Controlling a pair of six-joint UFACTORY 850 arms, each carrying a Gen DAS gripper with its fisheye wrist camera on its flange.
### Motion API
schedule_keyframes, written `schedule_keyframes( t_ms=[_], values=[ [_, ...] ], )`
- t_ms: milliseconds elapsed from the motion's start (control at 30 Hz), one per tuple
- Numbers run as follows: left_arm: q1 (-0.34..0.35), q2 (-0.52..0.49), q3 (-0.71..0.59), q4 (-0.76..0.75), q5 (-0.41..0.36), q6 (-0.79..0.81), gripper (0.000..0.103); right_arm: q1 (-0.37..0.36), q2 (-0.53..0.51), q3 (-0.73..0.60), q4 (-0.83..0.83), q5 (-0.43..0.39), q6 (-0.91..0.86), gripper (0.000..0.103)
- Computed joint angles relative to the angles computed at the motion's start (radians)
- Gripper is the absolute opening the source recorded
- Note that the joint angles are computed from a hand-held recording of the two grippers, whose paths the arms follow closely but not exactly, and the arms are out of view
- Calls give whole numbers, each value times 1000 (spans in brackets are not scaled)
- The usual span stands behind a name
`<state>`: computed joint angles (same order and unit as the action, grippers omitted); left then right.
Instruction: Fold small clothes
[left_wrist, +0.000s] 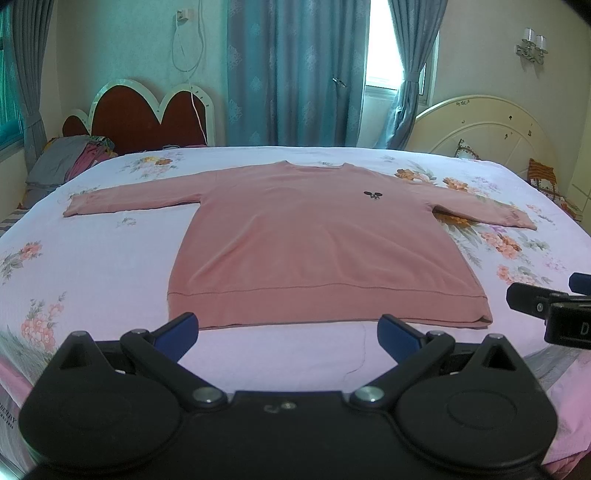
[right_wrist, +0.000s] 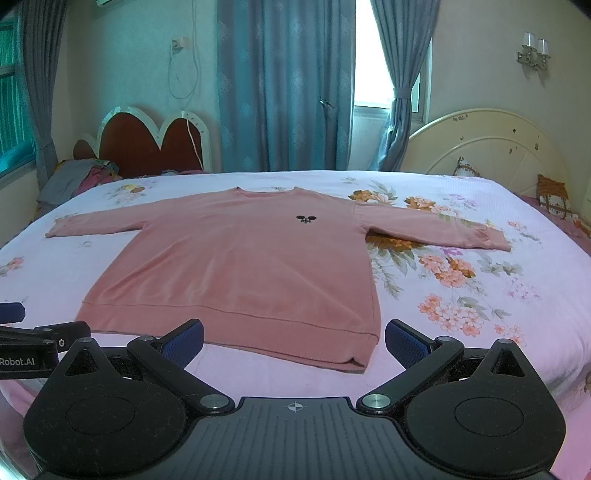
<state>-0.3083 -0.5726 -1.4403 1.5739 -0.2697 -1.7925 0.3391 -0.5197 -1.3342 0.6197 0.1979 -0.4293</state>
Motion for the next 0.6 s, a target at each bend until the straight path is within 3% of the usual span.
schedule_keyframes(
  t_ms=[300,600],
  values=[
    [5,-3,1,1,5,-4,103,-2,-3,-4,2,-1,-1,103],
    [15,-28,-35,-44,20,55,103,-5,-36,-50,131,-6,-126,103]
  ],
)
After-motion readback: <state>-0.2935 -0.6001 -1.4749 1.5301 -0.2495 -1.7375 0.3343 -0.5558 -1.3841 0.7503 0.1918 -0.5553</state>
